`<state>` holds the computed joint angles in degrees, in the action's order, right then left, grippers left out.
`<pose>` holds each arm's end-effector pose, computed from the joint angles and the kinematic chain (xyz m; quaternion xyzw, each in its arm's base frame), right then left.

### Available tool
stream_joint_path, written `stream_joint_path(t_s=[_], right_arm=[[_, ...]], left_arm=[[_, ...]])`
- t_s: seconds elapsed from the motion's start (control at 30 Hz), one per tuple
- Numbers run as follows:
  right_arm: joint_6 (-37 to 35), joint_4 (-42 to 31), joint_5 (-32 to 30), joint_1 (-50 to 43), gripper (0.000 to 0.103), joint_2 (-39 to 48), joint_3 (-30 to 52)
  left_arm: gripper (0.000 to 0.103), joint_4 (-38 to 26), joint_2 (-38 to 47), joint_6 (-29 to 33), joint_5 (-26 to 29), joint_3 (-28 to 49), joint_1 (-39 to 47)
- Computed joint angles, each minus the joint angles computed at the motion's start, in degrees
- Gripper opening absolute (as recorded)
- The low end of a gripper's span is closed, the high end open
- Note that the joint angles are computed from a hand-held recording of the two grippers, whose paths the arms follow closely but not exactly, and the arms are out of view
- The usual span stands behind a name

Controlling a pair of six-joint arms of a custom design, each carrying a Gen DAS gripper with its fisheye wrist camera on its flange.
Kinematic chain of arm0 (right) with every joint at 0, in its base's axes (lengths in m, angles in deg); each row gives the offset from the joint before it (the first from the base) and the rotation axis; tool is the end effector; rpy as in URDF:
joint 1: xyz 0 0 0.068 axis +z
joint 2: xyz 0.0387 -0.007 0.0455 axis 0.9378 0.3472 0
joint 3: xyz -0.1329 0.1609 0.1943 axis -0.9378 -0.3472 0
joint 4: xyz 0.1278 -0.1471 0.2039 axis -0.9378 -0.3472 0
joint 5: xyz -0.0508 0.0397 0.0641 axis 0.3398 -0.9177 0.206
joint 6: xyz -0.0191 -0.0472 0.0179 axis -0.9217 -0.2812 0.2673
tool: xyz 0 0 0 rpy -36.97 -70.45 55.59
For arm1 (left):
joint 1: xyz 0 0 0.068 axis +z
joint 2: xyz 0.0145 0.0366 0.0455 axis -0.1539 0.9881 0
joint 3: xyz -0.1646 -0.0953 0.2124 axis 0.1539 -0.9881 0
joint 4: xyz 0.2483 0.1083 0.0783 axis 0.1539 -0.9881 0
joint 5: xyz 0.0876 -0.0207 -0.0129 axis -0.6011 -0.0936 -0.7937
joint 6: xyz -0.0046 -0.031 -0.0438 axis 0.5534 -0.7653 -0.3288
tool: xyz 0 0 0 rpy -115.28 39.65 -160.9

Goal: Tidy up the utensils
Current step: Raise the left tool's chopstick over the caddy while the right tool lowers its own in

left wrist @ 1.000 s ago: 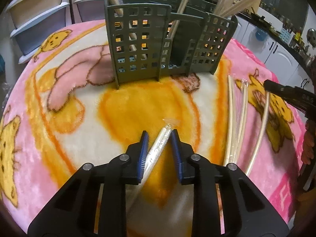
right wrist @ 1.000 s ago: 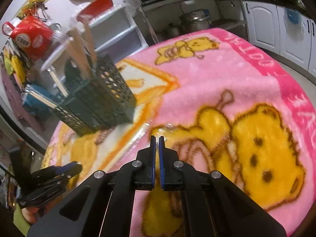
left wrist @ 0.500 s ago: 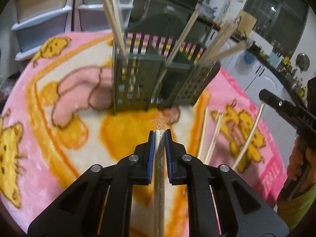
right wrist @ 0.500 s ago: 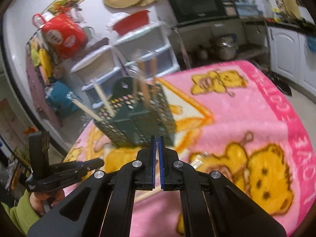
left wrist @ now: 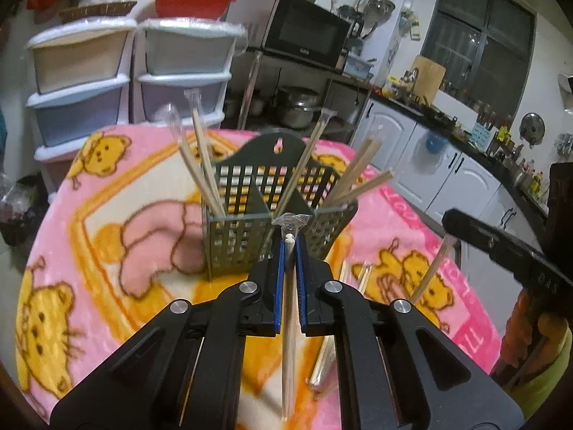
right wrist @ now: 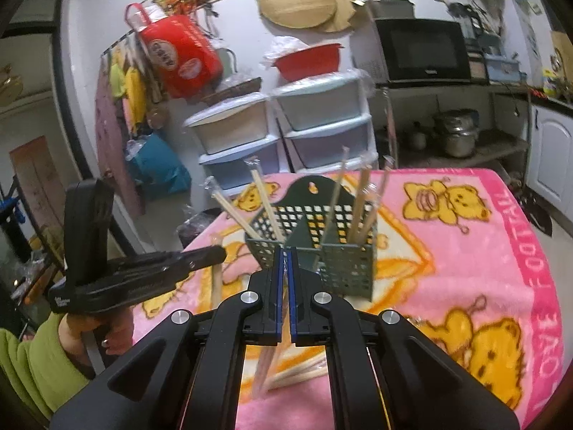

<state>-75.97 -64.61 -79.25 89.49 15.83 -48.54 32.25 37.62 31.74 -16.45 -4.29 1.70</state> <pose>0.2282 0.0856 0.2281 -0.0682 0.8498 0.1868 0.4882 0.3239 0.0367 0.1993 0.1768 0.8637 -0.2336 0.4101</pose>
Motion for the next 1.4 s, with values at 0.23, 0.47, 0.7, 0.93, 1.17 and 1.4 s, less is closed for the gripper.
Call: stream_joint_path(t_s=[0.23,0.47,0.7,0.93,1.17,1.4], right_arm=[[-1.42,-1.63,1.83,2.76,0.003,-1.12,1.99],[-3.05,-2.66,2.67,3.61,0.002,-1.4,4.23],[-4.59,-3.25,2.9,3.43,0.002,-1.65,6.51],[-6.22,-3.55,2.61,3.12,0.002,-0.73,9.79],[-7.27,-3.5,3.28,3.4,0.002,1.41,13.65],[-7.01,-3.07,1.14,0.81,0.002,5.33,18.79]], left_arm=[[0.004,1.06,-2.32,-2.61,1.01,1.39,0.23],[0.004,2.18,-4.68,-4.97,0.86,2.96,-0.35],[0.004,3.04,-6.06,-7.04,0.69,4.8,-0.92],[0.004,4.59,-6.72,-9.42,0.54,6.54,-1.1],[0.004,5.32,-6.01,-11.28,-0.44,9.13,-1.34],[0.004,8.07,-5.57,-12.4,-2.51,10.33,-2.01]])
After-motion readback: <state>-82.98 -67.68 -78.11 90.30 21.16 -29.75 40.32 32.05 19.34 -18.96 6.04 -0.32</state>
